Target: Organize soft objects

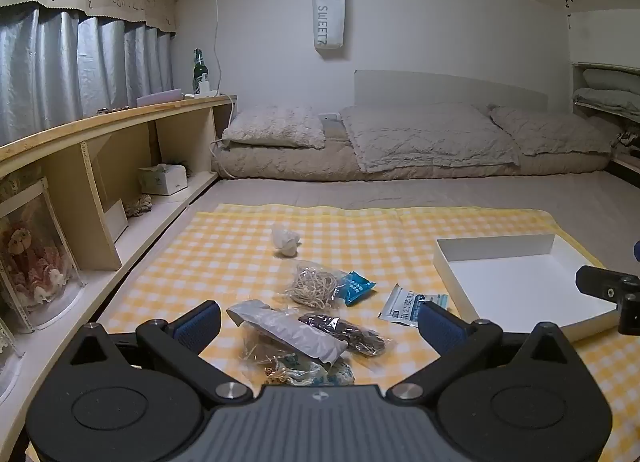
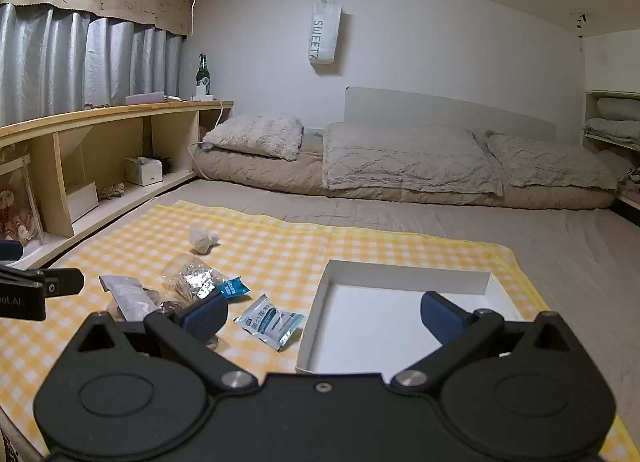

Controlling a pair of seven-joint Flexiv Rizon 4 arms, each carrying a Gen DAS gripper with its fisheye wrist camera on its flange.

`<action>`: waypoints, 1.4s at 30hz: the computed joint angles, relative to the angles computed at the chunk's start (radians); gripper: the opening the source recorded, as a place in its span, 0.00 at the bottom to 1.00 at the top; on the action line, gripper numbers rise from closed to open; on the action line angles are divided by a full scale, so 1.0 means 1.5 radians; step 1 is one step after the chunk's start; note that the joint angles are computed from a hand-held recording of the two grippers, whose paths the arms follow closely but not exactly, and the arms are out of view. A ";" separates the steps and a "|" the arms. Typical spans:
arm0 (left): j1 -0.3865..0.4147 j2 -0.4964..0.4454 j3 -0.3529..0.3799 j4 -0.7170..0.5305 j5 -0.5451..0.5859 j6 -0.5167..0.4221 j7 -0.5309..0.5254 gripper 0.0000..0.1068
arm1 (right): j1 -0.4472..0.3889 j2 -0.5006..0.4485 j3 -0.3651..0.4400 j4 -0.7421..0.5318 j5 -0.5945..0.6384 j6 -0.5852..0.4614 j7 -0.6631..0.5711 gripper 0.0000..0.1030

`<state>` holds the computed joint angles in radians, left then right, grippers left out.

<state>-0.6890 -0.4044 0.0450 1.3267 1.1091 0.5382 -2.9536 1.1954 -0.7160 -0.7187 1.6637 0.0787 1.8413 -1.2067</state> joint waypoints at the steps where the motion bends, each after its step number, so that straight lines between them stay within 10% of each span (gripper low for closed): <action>1: 0.000 0.000 0.000 0.000 0.000 0.000 0.000 0.96 | 0.001 0.001 -0.001 0.001 -0.001 -0.002 -0.001 1.00; 42: 0.002 0.000 -0.001 0.000 -0.005 0.001 0.002 0.96 | 0.004 -0.002 -0.009 0.001 -0.007 -0.007 0.013 1.00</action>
<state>-0.6866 -0.4040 0.0438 1.3270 1.1023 0.5392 -2.9506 1.2010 -0.7187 -0.7318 1.6647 0.0684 1.8313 -1.1865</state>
